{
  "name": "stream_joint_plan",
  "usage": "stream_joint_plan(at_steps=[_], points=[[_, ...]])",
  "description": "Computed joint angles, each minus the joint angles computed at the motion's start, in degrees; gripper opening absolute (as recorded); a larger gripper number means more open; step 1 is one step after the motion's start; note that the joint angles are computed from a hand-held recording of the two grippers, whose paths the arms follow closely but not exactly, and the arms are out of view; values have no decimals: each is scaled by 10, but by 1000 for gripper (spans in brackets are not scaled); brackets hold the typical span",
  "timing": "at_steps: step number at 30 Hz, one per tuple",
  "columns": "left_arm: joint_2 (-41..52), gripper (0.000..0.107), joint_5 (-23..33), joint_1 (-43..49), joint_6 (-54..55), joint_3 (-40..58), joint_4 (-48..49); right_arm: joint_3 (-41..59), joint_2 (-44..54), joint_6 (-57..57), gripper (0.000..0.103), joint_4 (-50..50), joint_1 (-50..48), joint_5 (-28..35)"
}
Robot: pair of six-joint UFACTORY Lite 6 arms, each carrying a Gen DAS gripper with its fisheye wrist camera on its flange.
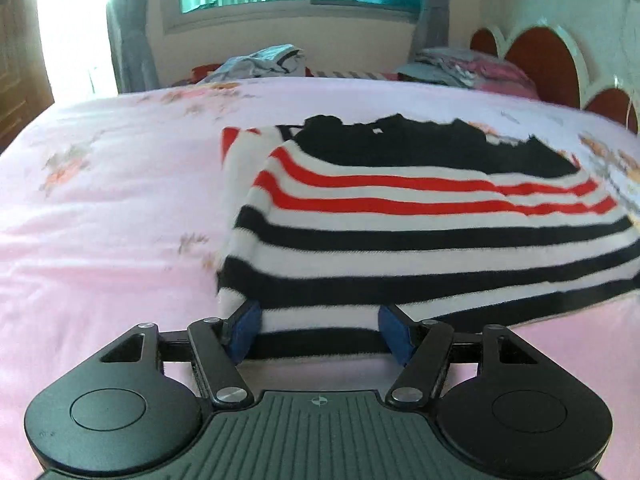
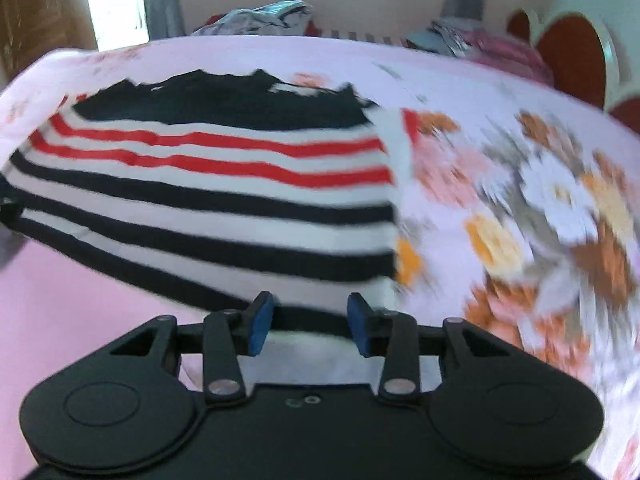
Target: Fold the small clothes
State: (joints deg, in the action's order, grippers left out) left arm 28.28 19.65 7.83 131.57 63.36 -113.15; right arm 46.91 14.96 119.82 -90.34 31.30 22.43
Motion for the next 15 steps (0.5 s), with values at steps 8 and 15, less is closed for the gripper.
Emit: stream_joint_plan(at_steps=[8,15], points=[[8,66,-39,-21,-47,28,21,2,-18,-35,29,50,17,40],[19,66,-42,-27,-12,30,-18,-6,-5,-6,22,6,-7,7]])
